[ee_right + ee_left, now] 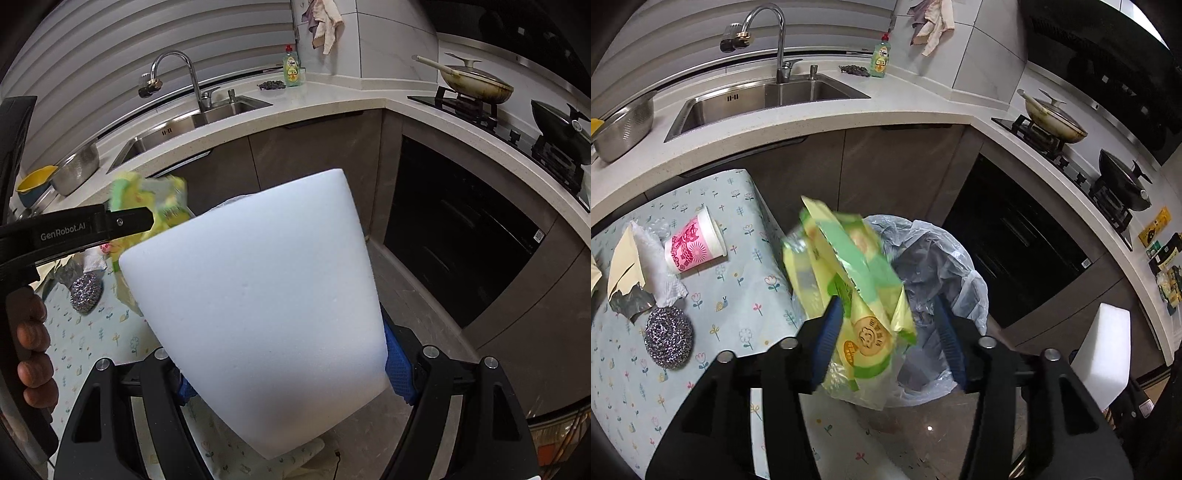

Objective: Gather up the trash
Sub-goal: 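Open the left tool over the bin while the right tool releases the sponge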

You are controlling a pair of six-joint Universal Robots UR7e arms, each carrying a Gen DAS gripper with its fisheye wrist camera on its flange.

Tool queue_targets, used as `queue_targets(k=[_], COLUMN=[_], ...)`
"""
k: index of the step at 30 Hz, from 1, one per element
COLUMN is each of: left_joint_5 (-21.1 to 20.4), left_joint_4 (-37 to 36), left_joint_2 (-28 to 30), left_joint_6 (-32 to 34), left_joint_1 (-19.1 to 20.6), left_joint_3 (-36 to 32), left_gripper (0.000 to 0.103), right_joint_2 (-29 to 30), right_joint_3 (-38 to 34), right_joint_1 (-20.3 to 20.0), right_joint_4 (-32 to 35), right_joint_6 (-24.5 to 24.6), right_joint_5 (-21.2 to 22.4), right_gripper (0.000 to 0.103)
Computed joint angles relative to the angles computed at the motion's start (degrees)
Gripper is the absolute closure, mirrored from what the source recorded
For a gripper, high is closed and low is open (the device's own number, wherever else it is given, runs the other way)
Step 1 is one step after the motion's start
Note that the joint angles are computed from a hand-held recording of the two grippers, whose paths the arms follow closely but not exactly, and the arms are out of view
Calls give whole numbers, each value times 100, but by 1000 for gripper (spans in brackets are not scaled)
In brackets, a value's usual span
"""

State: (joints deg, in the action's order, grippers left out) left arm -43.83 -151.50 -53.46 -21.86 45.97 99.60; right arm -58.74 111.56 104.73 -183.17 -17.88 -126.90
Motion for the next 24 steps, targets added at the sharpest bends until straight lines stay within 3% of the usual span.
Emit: queue_targets(k=[14,24], left_joint_5=[630,1217], left_joint_4=[-142,151], left_joint_2=[-424,-889], left_joint_6=[-268,-737], left_joint_1=[55,69], left_joint_3=[392,783], left_gripper=[35,31], right_joint_2=[472,1101], right_joint_3=[-504,-1294], right_joint_1=[155,233], right_joint_4=[127,292], right_joint_6=[-109,-333], right_joint_5=[106,108], right_gripper=[28,25])
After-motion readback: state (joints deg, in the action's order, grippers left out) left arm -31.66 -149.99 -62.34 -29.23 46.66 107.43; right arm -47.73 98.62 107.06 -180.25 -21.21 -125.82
